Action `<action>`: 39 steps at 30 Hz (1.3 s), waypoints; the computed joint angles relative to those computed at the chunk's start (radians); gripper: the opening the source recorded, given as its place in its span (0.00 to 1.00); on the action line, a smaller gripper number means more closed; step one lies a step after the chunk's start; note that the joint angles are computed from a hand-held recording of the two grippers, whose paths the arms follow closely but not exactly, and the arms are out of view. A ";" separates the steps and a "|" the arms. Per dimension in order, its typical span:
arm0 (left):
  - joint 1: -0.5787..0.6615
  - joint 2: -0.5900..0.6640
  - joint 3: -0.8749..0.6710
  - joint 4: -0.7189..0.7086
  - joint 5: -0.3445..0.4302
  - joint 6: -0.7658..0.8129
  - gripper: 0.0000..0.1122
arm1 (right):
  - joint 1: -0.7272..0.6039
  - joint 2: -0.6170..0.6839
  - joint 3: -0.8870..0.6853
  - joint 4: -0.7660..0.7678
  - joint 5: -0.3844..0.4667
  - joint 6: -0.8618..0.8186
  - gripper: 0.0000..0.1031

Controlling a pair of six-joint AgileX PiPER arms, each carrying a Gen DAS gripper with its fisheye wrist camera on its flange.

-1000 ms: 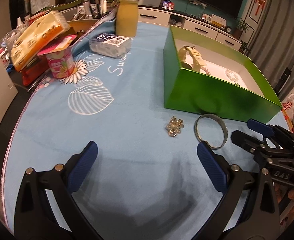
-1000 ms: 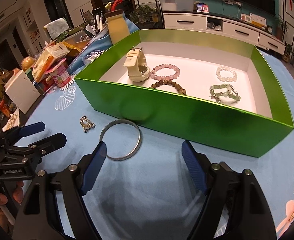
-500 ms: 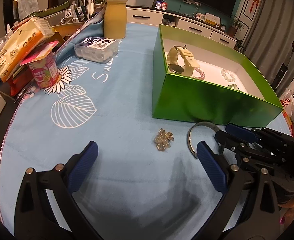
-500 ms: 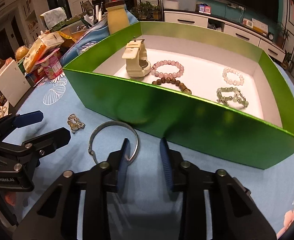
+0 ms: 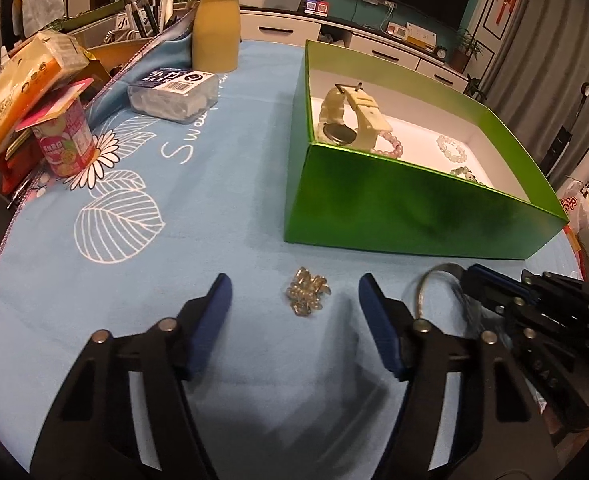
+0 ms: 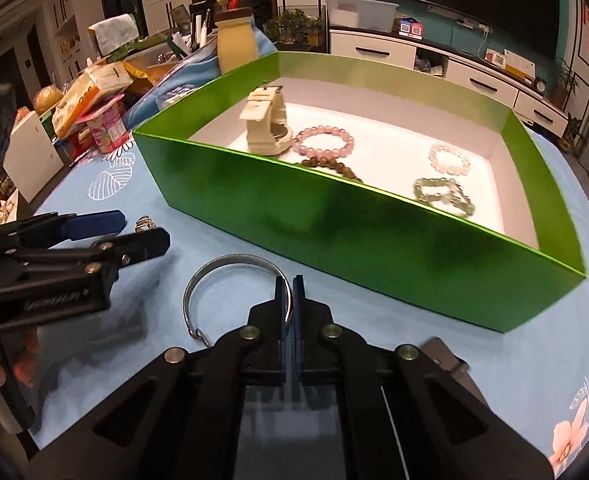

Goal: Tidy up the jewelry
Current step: 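Grasp the silver bangle with the right tool while the left grasps the gold brooch, then carry the gold brooch and silver bangle over the green box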

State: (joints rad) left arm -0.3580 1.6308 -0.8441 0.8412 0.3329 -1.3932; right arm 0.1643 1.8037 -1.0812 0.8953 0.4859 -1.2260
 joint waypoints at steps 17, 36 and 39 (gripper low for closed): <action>0.011 -0.014 0.013 -0.028 -0.018 0.010 0.19 | -0.073 -0.055 0.054 0.067 0.062 -0.073 0.03; -0.163 -0.274 0.102 -0.031 0.195 -0.090 0.19 | -0.127 -0.186 0.132 0.141 0.126 -0.173 0.03; -0.191 -0.309 0.110 -0.022 0.231 -0.109 0.19 | -0.138 -0.214 0.147 0.155 0.128 -0.195 0.03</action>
